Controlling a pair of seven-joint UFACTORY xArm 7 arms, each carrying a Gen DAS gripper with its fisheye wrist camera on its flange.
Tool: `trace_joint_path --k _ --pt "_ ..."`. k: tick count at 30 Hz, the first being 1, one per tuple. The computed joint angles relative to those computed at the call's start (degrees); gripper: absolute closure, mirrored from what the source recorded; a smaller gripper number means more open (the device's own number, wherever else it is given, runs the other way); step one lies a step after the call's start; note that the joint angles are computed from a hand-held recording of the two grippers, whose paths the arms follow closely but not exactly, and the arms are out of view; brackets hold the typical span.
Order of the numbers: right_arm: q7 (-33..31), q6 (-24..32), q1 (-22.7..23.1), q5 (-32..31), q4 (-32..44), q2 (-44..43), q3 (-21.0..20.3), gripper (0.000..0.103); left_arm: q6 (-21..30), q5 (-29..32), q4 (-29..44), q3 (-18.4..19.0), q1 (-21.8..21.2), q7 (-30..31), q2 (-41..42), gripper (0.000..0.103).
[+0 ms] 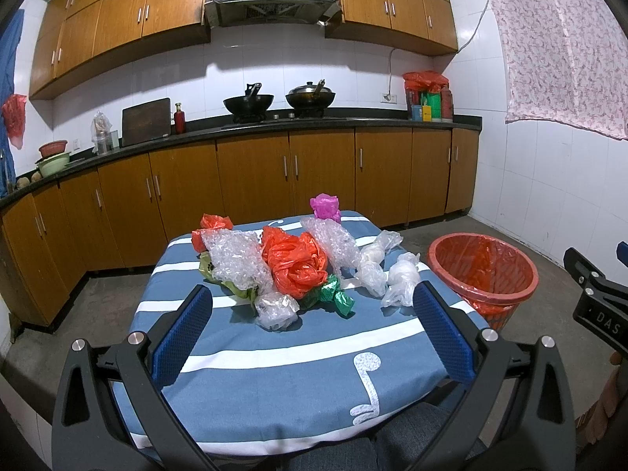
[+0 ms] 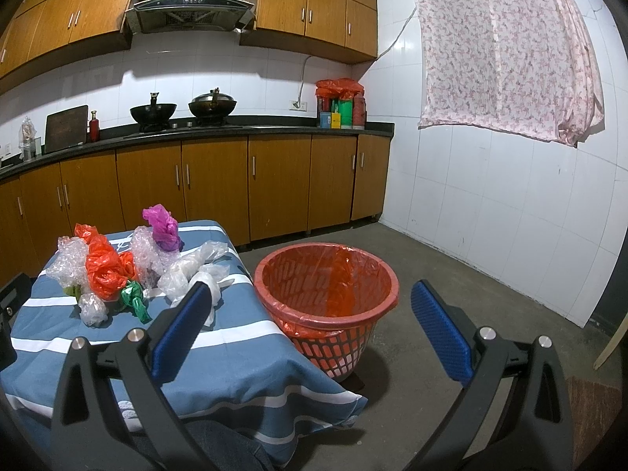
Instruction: Collect trash
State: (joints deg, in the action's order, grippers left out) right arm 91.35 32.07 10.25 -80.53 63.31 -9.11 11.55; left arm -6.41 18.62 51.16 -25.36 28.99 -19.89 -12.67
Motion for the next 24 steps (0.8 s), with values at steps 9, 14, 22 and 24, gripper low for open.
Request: trace_joint_path --k 9,14,22,24 --pt "-0.3 -1.5 -0.1 0.4 -0.2 0.1 -0.4 0.004 -0.2 1.2 -0.1 -8.1 8.4 -2.7 -0.9 0.002" --pt "-1.0 -3.1 -0.4 2.0 0.5 1.3 -0.9 0.004 1.7 1.3 0.8 -3.8 4.0 -2.5 1.2 0.002" --pt "-4.8 -6.8 -0.2 6.6 3.6 5.6 -2.5 0.004 5.3 -1.6 2.6 13.5 -11.9 -0.4 4.5 0.002" --pt "-5.2 -6.5 0.4 6.5 5.5 7.6 -2.8 0.004 5.7 2.7 3.6 12.8 -10.0 -4.4 5.4 0.002"
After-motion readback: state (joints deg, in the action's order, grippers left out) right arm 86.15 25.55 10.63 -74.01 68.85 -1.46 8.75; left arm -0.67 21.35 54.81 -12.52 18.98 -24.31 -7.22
